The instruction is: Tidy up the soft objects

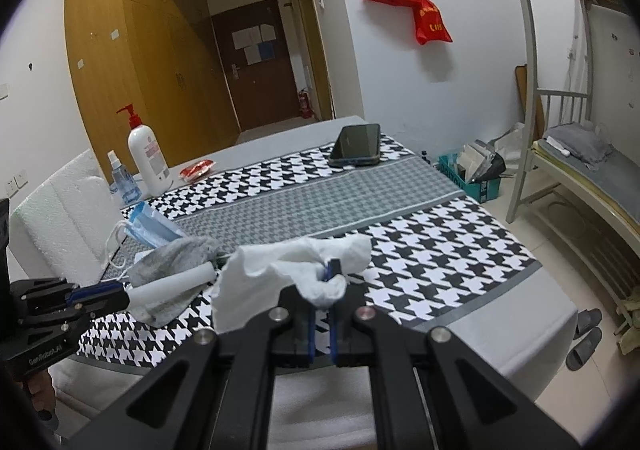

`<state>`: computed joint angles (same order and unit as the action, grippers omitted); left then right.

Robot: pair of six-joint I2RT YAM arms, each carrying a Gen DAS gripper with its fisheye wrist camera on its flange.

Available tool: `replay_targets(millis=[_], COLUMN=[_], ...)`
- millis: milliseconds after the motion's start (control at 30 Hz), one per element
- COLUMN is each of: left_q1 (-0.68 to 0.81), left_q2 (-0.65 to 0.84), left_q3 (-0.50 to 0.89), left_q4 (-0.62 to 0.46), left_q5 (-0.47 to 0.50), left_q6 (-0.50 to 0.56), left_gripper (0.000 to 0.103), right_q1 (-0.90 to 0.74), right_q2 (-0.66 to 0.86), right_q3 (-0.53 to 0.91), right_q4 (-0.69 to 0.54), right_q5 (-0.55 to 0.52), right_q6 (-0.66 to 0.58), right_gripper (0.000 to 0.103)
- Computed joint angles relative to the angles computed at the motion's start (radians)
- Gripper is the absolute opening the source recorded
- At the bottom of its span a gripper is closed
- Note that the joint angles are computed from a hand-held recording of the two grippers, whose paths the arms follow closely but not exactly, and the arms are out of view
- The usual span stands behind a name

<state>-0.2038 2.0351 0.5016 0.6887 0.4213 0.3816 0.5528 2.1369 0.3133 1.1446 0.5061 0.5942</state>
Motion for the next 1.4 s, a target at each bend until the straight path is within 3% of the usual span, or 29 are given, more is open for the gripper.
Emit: replay_targets(millis=[167,233,300,533,633,867,967,1200,1300,1400], left_q1=[0.004,0.002,0.003,-0.039,-0.053,-0.064,-0.071,-0.079,-0.072,-0.076], left_q2=[0.012,0.012,0.011,0.040,0.064,0.099,0.122,0.130,0.121,0.135], left_q3=[-0.019,-0.028,-0.049,-0.020,-0.006,0.015,0.037,0.040,0.044,0.013], left_q4=[0.026,0.036,0.077,0.067,0.059,0.034,0.012,0.023,-0.009,0.059], left_q5=[0.015,0.014,0.020,0.016,0.010,0.020,0.005,-0.025,-0.002,-0.017], left_q6=[0.021,0.027,0.026,0.025,0.026,0.035,0.031,0.033,0.041,0.055], left_gripper=[0.018,0.044,0.057,0.057,0.057,0.057,0.057,0.035,0.034,0.029], right_q1=[0.019,0.037,0.055,0.089,0.107,0.133,0.142,0.158,0.174,0.185], right_q2=[0.024,0.028,0.030,0.024,0.009,-0.003,-0.007,-0.027,-0.052,-0.075], right_q3=[0.004,-0.007,-0.015,-0.046,-0.055,-0.071,-0.071,-0.069,-0.072,-0.075], right_q4=[-0.018,-0.015,-0.021,-0.017,-0.033,-0.048,-0.059,-0.104,-0.138,-0.171], right_q5=[0.009,0.022,0.043,0.076,0.103,0.138,0.148,0.162,0.183,0.198], right_q6=[0.030,0.045,0.064,0.120,0.133,0.168,0.172,0.193,0.207,0.223], right_gripper=[0.033,0.038,0.041,0.042,0.054,0.054,0.059,0.062,0.066,0.066])
